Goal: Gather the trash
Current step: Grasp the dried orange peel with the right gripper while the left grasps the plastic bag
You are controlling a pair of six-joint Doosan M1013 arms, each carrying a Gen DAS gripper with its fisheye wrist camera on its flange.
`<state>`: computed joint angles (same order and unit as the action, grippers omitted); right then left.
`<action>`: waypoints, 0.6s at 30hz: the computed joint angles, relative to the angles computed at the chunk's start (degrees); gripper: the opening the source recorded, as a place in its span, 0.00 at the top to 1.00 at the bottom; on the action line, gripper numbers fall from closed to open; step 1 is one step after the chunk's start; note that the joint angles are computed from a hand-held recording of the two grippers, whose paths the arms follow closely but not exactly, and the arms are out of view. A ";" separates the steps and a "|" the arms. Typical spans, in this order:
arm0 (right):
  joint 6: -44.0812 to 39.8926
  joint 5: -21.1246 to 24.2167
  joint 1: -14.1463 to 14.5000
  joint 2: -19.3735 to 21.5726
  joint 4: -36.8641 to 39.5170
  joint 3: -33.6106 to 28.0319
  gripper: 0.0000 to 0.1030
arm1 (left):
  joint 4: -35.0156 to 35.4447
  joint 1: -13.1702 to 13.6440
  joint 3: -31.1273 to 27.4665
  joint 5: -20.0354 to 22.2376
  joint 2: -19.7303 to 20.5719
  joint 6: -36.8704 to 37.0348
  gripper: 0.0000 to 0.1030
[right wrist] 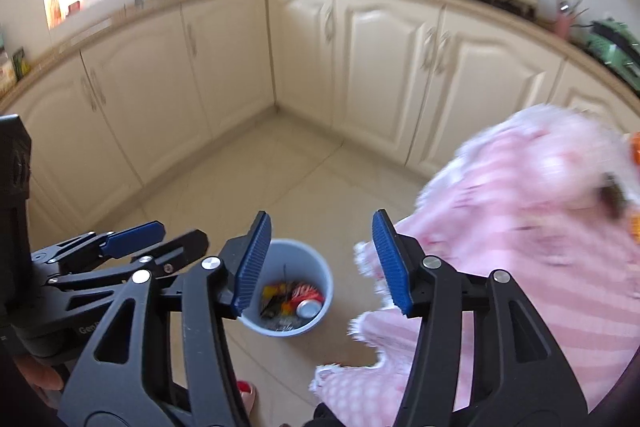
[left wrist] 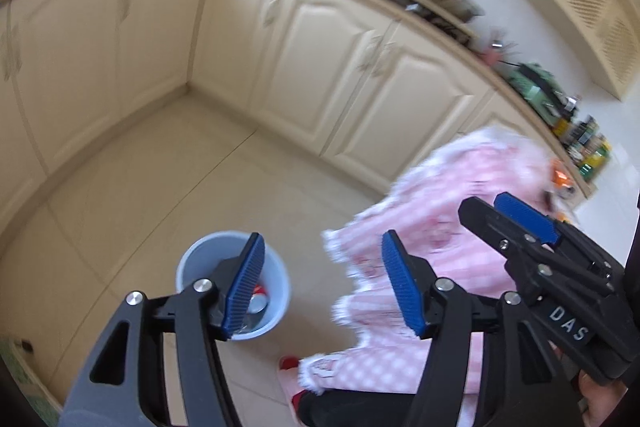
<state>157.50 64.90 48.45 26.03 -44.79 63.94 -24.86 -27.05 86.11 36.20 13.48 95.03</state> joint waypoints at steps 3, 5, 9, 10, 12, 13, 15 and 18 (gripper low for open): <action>4.78 1.96 1.34 -4.84 -4.97 4.74 0.45 | 0.41 -2.97 -0.99 -0.10 -1.05 2.05 0.41; 6.66 3.23 1.76 -7.36 -6.64 7.25 0.42 | 0.29 -4.94 -2.19 0.54 -1.05 3.63 0.40; 9.99 8.42 2.00 -12.72 -8.92 12.66 0.41 | 0.90 -9.31 -5.48 2.13 -0.17 6.53 0.38; 10.21 9.40 1.74 -13.75 -8.92 13.69 0.41 | 1.31 -10.00 -6.17 2.61 0.12 6.97 0.38; 11.24 10.79 1.03 -15.96 -8.74 16.19 0.41 | 3.80 -11.82 -8.32 3.66 1.33 6.89 0.38; 11.85 11.57 0.27 -17.22 -8.30 17.73 0.40 | 5.28 -12.62 -9.56 4.48 2.08 6.64 0.38; 11.46 12.29 -1.44 -19.34 -5.65 20.32 0.39 | 7.29 -13.80 -11.72 5.85 3.47 6.00 0.38; 9.49 10.98 -4.85 -21.04 -1.29 23.04 0.39 | 9.31 -14.79 -14.08 7.49 5.09 5.34 0.38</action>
